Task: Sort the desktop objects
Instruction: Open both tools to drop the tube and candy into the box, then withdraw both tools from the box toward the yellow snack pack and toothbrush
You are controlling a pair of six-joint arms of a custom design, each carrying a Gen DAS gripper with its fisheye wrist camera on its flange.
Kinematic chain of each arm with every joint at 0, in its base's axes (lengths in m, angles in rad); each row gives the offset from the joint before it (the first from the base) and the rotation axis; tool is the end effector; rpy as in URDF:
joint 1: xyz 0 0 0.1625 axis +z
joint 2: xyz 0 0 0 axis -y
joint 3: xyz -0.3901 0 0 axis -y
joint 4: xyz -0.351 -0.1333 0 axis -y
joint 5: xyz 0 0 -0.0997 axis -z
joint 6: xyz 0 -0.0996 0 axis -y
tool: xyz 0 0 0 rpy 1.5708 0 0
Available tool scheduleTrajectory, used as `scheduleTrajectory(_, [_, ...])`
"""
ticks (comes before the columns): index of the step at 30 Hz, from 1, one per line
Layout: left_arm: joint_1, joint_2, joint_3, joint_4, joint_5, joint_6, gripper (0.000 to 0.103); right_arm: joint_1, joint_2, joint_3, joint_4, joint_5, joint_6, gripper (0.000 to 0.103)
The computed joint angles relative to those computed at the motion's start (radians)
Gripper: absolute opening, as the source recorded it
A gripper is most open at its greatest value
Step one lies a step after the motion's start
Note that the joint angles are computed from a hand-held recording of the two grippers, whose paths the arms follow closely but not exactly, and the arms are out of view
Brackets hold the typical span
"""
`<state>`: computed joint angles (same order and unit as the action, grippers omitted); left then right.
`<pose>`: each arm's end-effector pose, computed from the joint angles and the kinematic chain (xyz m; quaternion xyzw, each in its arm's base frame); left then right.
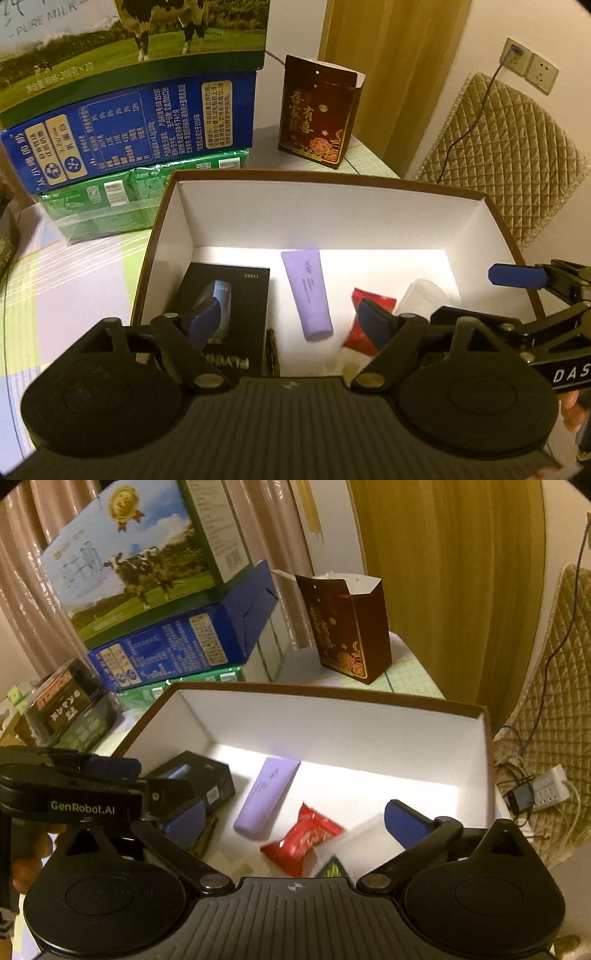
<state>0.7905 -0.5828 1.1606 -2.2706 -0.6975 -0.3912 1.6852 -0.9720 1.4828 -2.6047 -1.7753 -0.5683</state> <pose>-0.3621 -0.6638 0.1341 0.1496 0.8924 -0.2794 0.3212 0.1878 -0.6439 0.2785 0.2968 -0.9143 0.2284 0.1540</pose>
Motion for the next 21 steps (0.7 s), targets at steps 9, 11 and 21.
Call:
scheduleTrajectory(9, [-0.071,-0.083,0.138,0.019,0.028,-0.101,0.083,0.007,-0.109,0.128,-0.035,-0.002,0.015,0.101])
scheduleTrajectory(11, [-0.088,-0.104,0.169,0.028,0.039,-0.141,0.083,0.010,-0.134,0.155,-0.041,-0.001,0.017,0.101])
scheduleTrajectory(21, [-0.171,-0.200,0.300,0.131,0.090,-0.338,0.084,0.021,-0.252,0.278,-0.059,0.013,0.023,0.101])
